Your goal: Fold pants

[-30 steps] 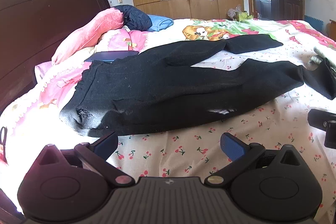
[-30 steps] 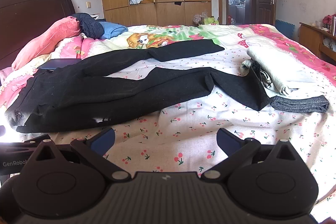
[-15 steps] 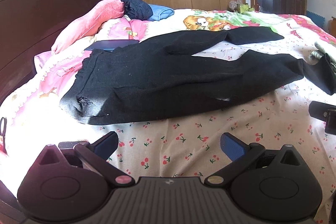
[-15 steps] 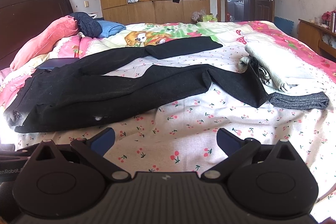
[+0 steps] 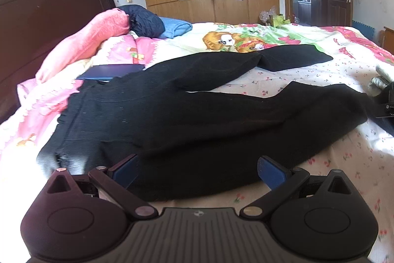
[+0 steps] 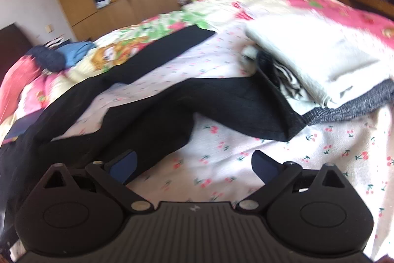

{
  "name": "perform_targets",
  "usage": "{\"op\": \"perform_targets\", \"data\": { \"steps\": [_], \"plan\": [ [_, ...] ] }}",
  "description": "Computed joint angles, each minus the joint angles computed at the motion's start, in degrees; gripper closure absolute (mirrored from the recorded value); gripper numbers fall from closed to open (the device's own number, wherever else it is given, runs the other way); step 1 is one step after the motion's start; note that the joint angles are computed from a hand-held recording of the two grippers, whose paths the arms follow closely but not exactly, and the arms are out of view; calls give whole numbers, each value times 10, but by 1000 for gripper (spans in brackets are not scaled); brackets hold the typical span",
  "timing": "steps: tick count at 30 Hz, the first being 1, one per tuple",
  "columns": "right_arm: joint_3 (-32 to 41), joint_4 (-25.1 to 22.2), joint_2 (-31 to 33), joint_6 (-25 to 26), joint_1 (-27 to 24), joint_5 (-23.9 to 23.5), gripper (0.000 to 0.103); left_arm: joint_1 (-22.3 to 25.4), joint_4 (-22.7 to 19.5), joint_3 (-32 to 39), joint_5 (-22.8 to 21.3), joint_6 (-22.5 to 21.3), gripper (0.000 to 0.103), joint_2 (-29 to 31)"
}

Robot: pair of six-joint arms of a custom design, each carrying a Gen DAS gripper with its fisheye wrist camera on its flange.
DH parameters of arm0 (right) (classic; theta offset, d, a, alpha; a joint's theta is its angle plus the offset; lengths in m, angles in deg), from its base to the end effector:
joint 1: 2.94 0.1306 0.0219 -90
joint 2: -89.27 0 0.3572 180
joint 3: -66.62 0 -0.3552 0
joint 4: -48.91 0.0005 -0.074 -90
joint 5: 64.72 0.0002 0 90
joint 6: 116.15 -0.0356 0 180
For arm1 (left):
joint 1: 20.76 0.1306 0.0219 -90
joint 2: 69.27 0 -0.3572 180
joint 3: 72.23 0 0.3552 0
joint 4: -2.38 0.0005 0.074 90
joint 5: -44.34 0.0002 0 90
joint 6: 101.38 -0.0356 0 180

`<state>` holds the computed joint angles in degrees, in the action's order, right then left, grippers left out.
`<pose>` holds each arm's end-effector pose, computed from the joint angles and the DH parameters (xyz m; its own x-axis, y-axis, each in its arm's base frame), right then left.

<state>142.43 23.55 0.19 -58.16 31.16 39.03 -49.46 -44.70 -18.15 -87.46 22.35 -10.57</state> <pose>0.3802 0.2466 0.3245 -0.6650 0.1715 -0.7269 -0.0499 0.9609 0.2724 0.2327 -0.1009 0.3282 -0.5701 -0.1598 -0.8059 -0.3859 0.9181 0.0909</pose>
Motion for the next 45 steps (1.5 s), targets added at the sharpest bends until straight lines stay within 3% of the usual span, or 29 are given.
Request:
{"op": "perform_targets", "data": {
  "steps": [4, 9, 11, 12, 13, 14, 15, 16, 19, 22, 25, 27, 29, 30, 31, 32, 35, 38, 39, 41, 45],
  "plan": [
    [-3, 4, 22, -55, -37, 22, 11, 27, 91, 1, 46, -64, 0, 62],
    [-37, 21, 13, -88, -65, 36, 22, 35, 164, 3, 85, -99, 0, 112],
    [-39, 31, 17, -107, -81, 13, 39, 38, 167, 8, 100, -106, 0, 126],
    [-41, 37, 18, -118, -89, -5, 55, 39, 164, 8, 106, -107, 0, 127],
    [-42, 46, 21, -133, -98, -26, 65, 38, 163, 7, 110, -106, 0, 125],
    [-47, 60, 20, -140, -104, -41, 68, 38, 164, 6, 112, -107, 0, 125],
    [-49, 72, 19, -142, -111, -58, 85, 36, 166, 4, 110, -108, 0, 123],
    [-50, 73, 15, -146, -114, -65, 94, 35, 166, 3, 106, -109, 0, 122],
    [-61, 86, -18, -141, -116, -73, 96, 35, 165, 3, 105, -106, 0, 114],
    [-59, 83, -64, -88, -107, -69, 97, 34, 173, 0, 105, -114, 0, 102],
    [-36, 82, -84, -27, -104, -43, 98, 28, 182, -2, 92, -133, 0, 93],
    [-3, 69, -60, 11, -112, 0, 98, 28, 192, -4, 86, -148, 0, 94],
    [45, 25, -8, 66, -118, 59, 98, 33, 195, -3, 92, -160, 0, 97],
    [84, -29, 27, 78, -119, 87, 97, 38, 194, -2, 99, -168, 0, 99],
    [117, -83, 55, 81, -121, 101, 90, 43, 195, -2, 107, -180, 0, 98],
    [130, -109, 66, 82, -117, 119, 87, 47, 198, -4, 109, -193, 0, 96],
    [113, -61, 50, 165, -87, 211, 87, 68, 211, -9, 110, -245, 0, 95],
    [107, -2, 35, 241, -60, 322, 74, 97, 219, -15, 114, -285, 0, 86],
    [101, 27, 26, 265, -51, 328, 72, 108, 223, -19, 113, -296, 0, 80],
    [93, 51, 10, 277, -30, 273, 72, 132, 234, -29, 118, -310, 0, 68],
    [172, -48, 83, 240, 13, 28, 69, 197, 252, -37, 129, -347, 0, 74]
  ]
}}
